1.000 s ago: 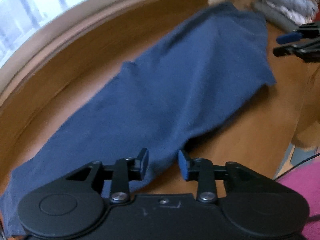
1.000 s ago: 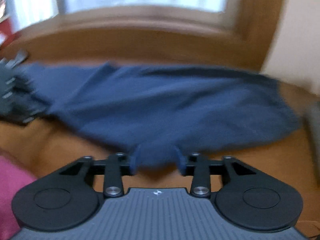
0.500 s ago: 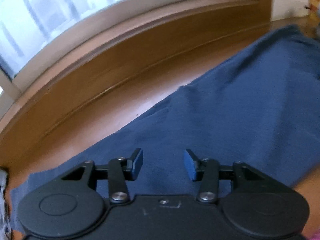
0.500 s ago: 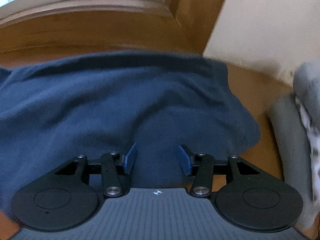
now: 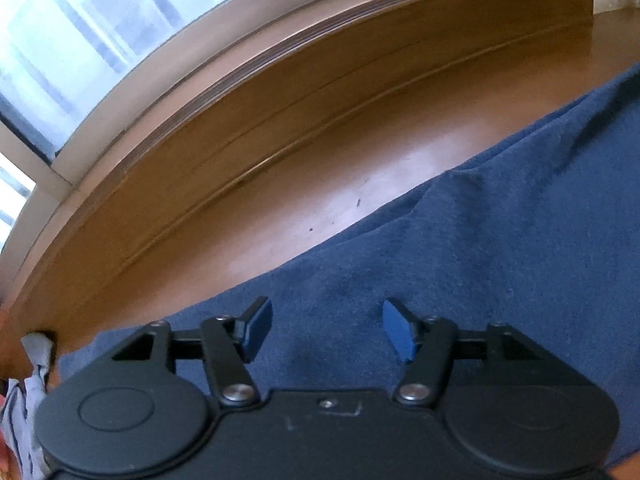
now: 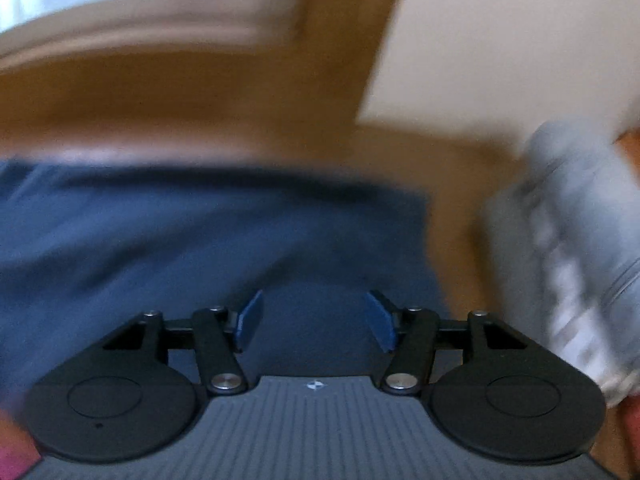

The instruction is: Fold clothes

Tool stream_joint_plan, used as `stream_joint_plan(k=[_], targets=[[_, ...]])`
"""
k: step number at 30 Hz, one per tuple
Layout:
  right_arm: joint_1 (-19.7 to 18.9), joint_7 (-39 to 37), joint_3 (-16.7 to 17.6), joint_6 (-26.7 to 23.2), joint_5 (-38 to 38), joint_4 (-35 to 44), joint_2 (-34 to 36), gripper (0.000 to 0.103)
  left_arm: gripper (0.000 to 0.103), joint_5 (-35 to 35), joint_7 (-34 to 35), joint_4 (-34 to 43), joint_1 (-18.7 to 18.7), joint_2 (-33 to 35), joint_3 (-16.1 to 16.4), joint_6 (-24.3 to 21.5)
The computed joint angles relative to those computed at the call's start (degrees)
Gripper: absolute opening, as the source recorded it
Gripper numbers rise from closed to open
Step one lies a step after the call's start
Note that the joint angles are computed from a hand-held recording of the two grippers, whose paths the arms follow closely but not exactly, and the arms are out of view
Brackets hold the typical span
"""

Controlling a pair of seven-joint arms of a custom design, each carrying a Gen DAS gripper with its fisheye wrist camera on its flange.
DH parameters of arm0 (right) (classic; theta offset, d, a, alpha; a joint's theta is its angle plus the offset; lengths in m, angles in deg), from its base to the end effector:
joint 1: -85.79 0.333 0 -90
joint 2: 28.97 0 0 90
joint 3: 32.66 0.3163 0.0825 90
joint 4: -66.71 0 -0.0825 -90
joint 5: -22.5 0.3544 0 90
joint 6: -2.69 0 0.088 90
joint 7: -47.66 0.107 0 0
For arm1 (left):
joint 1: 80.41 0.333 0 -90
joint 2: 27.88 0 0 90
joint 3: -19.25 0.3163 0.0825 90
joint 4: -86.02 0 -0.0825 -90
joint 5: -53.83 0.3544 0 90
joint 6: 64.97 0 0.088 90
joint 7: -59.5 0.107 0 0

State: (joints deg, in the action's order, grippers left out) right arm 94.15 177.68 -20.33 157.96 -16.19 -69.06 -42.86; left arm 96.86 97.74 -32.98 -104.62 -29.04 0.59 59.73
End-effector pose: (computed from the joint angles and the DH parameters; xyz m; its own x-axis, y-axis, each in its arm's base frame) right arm 0.4376 0.1943 0.4914 0.1293 -0.9687 0.2118 -0.7383 -0.2366 -0.6316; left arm 0.4077 -0.3443 0.4712 -0.1281 -0.9112 -0.3915 -0.8267 0.3162 -0.4653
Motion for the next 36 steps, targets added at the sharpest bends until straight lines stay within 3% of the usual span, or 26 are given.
stream_joint_plan(k=[2, 6, 12, 15, 16, 21, 27, 31, 36], targets=[[-3.14, 5.74, 0.53, 0.69, -6.41, 2.72, 2.96, 0.060, 0.061, 0.07, 0.18, 0.41, -0.06, 0.29, -0.04, -0.46], [-3.98, 11.48, -2.06, 0.97, -16.49, 8.28, 9.67, 0.060, 0.061, 0.77, 0.05, 1.48, -0.13, 1.52, 0.18, -0.85], [-1.53, 7.44, -8.24, 8.32, -14.19, 8.26, 13.40, 0.059, 0.062, 0.57, -0.89, 2.20, -0.78, 2.16, 0.18, -1.97], [-0.87, 9.27, -10.48, 14.18, -15.08, 6.40, 13.57, 0.044, 0.062, 0.41, -0.55, 3.16, -1.14, 2.70, 0.08, -3.15], [-0.72, 9.51, -10.83, 15.37, -15.53, 5.77, 13.23, 0.044, 0.062, 0.58, -0.50, 3.21, -1.12, 2.95, 0.20, -3.10], [-0.89, 10.09, -10.70, 17.39, -21.99, 4.28, 11.85, 0.045, 0.062, 1.00, -0.21, 4.11, -1.53, 3.94, 0.36, -3.97], [-1.18, 16.99, -8.97, 18.99, -39.88, 4.09, 9.68, 0.044, 0.062, 0.80, -0.50, 4.50, -1.69, 4.36, 0.65, -4.27], [0.24, 10.08, -7.88, 16.56, -40.32, 2.32, 7.73, 0.044, 0.062, 0.94, -0.73, 4.86, -2.05, 4.49, 0.52, -4.96], [-0.78, 11.95, -8.24, 16.60, -38.96, 3.01, 7.82, 0.045, 0.062, 1.29, -0.95, 5.19, -2.24, 4.95, 0.58, -5.17]])
